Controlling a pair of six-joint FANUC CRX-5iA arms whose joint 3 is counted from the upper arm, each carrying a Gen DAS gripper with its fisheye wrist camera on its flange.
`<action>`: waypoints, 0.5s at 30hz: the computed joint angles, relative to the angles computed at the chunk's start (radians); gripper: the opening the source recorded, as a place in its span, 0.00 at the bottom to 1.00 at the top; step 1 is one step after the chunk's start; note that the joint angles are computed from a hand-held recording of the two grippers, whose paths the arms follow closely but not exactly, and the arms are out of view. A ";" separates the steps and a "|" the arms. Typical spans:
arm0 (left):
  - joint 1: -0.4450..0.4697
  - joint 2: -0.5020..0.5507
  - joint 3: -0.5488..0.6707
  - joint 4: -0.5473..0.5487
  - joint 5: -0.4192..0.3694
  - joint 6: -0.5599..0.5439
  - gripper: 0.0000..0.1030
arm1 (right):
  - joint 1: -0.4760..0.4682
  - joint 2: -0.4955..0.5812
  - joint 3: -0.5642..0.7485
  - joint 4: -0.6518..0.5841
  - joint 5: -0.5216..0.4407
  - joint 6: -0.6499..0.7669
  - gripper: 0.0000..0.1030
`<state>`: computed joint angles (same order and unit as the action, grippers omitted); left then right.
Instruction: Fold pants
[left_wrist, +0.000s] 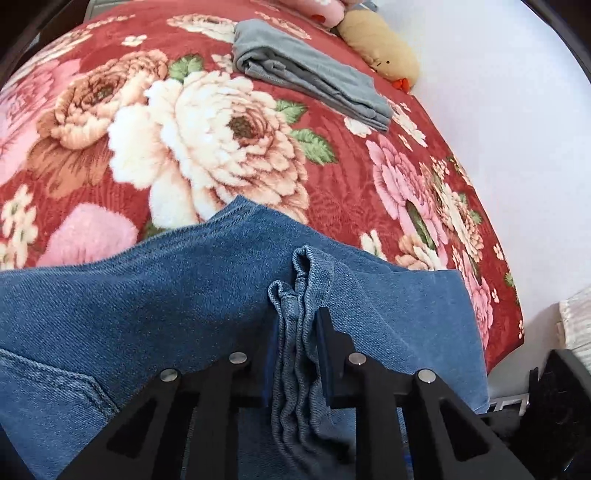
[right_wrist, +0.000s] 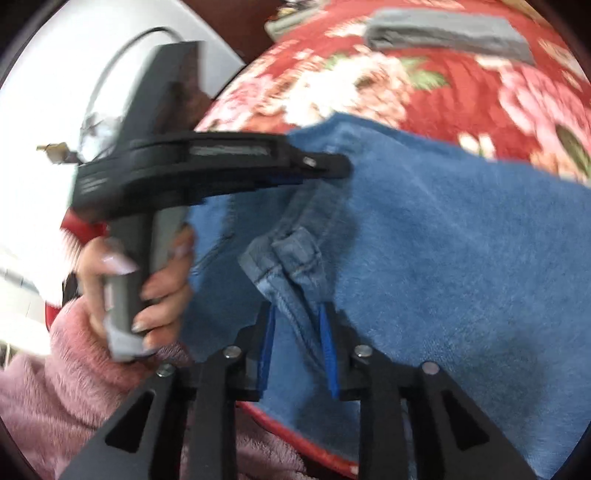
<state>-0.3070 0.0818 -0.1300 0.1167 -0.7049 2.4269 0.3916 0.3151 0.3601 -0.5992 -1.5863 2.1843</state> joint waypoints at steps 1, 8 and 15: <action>-0.001 -0.001 0.002 -0.004 -0.001 0.002 0.17 | -0.007 -0.010 0.000 -0.011 0.008 0.007 0.29; -0.004 -0.023 0.012 -0.042 -0.005 0.050 0.16 | 0.030 0.011 -0.009 -0.004 0.094 -0.055 0.29; -0.022 -0.020 0.001 -0.107 -0.055 0.146 0.19 | 0.088 -0.013 -0.092 0.082 0.137 0.010 0.08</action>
